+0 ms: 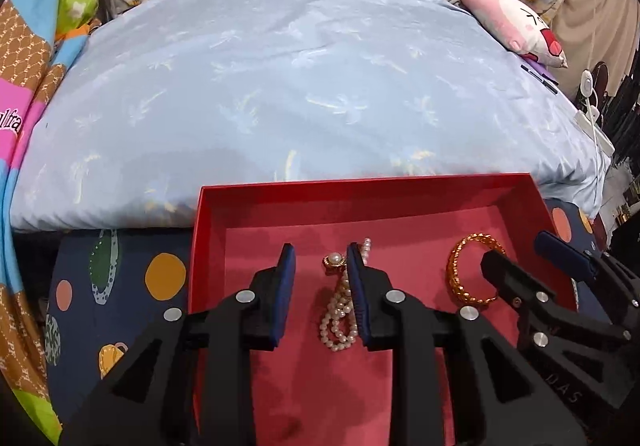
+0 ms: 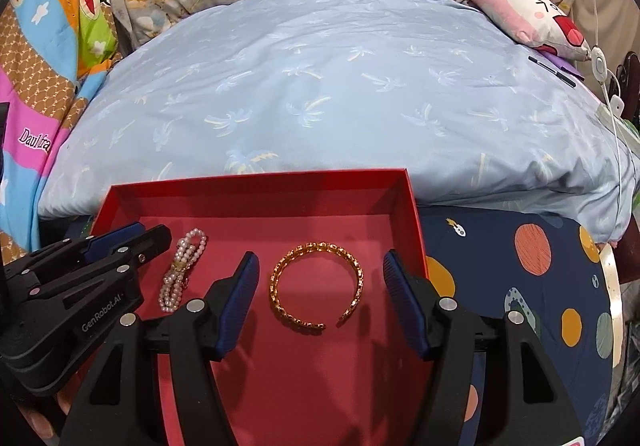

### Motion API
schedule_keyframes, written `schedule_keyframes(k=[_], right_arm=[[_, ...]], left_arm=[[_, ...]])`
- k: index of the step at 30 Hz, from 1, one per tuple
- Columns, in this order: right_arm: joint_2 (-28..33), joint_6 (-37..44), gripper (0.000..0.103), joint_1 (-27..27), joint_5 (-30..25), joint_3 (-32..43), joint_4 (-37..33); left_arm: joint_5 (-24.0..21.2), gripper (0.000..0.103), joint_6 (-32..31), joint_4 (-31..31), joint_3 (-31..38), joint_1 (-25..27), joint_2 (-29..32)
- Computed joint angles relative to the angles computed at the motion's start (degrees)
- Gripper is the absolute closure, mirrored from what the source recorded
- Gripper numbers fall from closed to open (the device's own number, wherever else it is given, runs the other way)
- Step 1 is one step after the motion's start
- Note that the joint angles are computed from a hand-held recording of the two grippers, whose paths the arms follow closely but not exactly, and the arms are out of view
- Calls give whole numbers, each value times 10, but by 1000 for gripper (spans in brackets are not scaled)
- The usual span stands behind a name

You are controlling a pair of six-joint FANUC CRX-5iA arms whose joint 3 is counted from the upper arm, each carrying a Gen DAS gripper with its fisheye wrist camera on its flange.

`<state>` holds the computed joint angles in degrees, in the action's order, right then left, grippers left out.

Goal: Organize jewelry
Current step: 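Carry the pearl bracelet and gold bangle into the red tray and open both tools, then lift both tools out of the red tray back over the jewelry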

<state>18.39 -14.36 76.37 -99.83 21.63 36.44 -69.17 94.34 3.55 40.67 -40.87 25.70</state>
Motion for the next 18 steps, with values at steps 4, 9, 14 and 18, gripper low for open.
schedule_keyframes(k=[4,9,14,18], right_arm=[[-3,-12,40,18,-13,11,18],[17,2,33,62,-65,71,45],[39,-42,31,136,-126,122,54],[60,-92,30,186,-156,160,38]], left_arm=[[-11,62,-5,0,-6,1,-18],[6,35,-10,-18,-64,0,-91],[11,31,-18,-15,-147,10,-181],[0,31,-7,3,-222,25,-255]])
